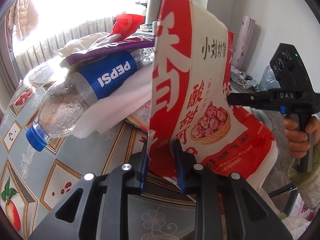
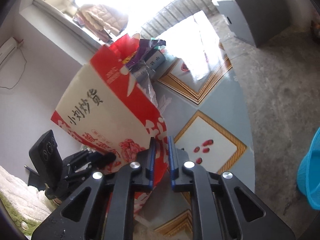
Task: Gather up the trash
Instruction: 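Lift the snack bag off the table with the right tool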
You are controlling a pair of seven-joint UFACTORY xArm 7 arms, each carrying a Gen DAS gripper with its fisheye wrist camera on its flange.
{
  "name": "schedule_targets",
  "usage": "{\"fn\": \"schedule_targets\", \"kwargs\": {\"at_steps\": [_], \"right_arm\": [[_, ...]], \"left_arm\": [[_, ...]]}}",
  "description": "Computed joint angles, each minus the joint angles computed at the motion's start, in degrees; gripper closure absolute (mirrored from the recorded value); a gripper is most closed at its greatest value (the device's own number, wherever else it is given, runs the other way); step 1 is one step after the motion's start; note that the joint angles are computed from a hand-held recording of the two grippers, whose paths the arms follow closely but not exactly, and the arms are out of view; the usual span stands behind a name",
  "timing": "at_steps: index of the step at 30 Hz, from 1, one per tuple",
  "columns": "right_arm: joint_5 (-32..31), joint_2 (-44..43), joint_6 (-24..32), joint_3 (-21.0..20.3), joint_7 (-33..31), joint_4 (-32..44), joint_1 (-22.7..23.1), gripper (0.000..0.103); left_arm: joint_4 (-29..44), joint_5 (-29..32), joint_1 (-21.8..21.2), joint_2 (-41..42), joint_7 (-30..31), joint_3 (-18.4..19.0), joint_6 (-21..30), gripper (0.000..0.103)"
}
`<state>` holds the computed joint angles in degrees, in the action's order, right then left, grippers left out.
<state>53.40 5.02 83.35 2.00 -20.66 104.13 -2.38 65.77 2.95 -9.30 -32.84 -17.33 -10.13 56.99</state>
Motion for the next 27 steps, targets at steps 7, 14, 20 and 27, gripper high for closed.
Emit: {"fn": "schedule_targets", "kwargs": {"at_steps": [7, 14, 20, 27], "right_arm": [[8.66, -6.78, -3.31, -3.73, -1.39, -9.7, -1.89, 0.103], [9.31, -9.44, -6.25, -6.56, 1.21, -15.17, -2.16, 0.103], [9.25, -9.41, -7.23, -7.04, 2.16, -15.94, -1.66, 0.103], [9.39, -9.46, -7.39, -7.01, 1.87, -16.56, -1.42, 0.103]], "left_arm": [[-0.56, -1.87, -1.51, -1.74, 1.93, 0.63, -4.46, 0.08], [-0.12, 0.15, 1.05, -1.5, 0.99, 0.44, -4.59, 0.08], [2.84, 7.86, 4.82, 1.2, 1.81, -1.89, -5.95, 0.079], [5.99, 18.45, 8.5, 4.59, -0.29, -6.2, -4.02, 0.079]]}}
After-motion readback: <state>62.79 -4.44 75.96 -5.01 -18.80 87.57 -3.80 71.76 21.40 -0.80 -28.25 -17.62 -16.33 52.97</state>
